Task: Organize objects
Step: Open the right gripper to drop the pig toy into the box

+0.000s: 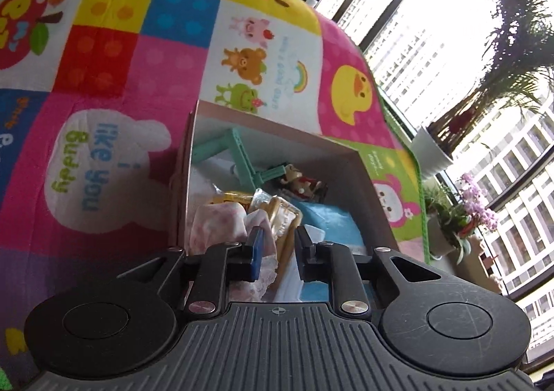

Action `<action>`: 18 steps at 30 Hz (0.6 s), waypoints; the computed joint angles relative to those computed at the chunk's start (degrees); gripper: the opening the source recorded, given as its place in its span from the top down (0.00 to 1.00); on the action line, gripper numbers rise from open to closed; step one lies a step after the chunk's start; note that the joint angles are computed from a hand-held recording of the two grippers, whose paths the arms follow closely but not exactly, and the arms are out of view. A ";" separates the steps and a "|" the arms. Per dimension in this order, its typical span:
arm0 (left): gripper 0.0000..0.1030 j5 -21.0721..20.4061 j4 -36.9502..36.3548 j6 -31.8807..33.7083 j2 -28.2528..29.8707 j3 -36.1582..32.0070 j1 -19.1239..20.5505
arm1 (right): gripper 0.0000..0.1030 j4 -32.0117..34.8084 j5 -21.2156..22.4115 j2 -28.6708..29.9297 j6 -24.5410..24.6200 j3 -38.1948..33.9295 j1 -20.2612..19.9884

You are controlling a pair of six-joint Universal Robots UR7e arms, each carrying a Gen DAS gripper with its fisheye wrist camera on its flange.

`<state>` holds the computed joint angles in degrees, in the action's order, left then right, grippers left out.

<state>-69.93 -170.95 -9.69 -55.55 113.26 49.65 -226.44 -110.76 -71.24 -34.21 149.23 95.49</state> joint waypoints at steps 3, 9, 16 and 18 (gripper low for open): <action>0.79 -2.17 -7.12 3.53 -3.91 5.15 -1.24 | 0.40 0.25 0.16 -0.66 0.18 -0.26 -0.50; 0.79 -7.59 -18.54 14.45 -13.76 19.70 -4.61 | 0.40 4.69 -0.77 -1.56 0.47 -5.05 1.48; 0.79 -6.49 -19.04 15.65 -17.41 28.82 -7.26 | 0.35 19.27 -4.92 5.30 5.88 -26.28 5.80; 0.79 -4.32 -19.68 17.90 -17.69 30.49 -8.41 | 0.23 24.71 -9.88 8.89 8.13 -33.23 6.19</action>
